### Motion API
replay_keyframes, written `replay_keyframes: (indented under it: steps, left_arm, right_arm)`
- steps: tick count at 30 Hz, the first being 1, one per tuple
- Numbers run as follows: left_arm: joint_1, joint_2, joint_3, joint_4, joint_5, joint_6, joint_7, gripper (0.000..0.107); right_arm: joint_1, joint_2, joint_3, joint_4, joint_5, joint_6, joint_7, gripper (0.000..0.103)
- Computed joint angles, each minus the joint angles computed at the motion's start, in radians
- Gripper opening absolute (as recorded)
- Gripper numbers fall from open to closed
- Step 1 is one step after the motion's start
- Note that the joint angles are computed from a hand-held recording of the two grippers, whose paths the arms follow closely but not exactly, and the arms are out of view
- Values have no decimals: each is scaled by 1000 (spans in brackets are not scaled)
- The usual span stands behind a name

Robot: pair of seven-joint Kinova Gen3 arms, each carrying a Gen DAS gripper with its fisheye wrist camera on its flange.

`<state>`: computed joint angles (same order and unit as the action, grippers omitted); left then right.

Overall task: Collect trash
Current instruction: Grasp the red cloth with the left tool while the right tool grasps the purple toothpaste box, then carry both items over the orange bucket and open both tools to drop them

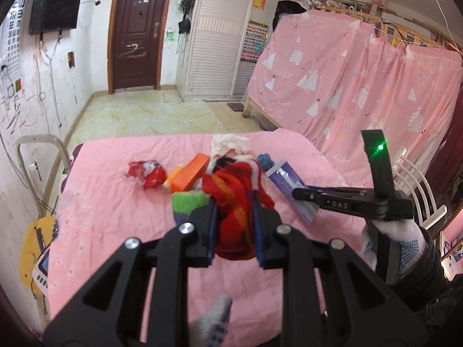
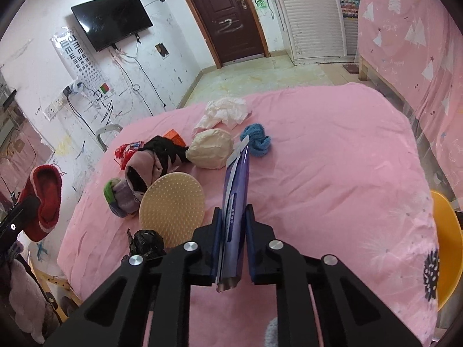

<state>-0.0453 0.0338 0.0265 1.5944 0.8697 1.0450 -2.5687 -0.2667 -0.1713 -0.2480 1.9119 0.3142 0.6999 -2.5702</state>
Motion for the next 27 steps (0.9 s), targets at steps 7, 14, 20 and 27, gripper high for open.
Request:
replay_keyframes:
  steps: [7,14,20,27]
  left_arm:
    - [124,42,92,-97,-96,-33,146,20]
    - [317,122,199,-215,-243,-88,321,20]
    - [496,239,252,-353,-421,-79,507,20]
    - [678,395,266,-540,-574,-10,657,36]
  right_arm:
    - [102,-224,17,112,-11,34,18,6]
    - [217,-432,131,200,-49,107,163,6]
    - [300,-541,270,267,-71,111,295,6]
    - [353,-569,401,320,-125,70,420,6]
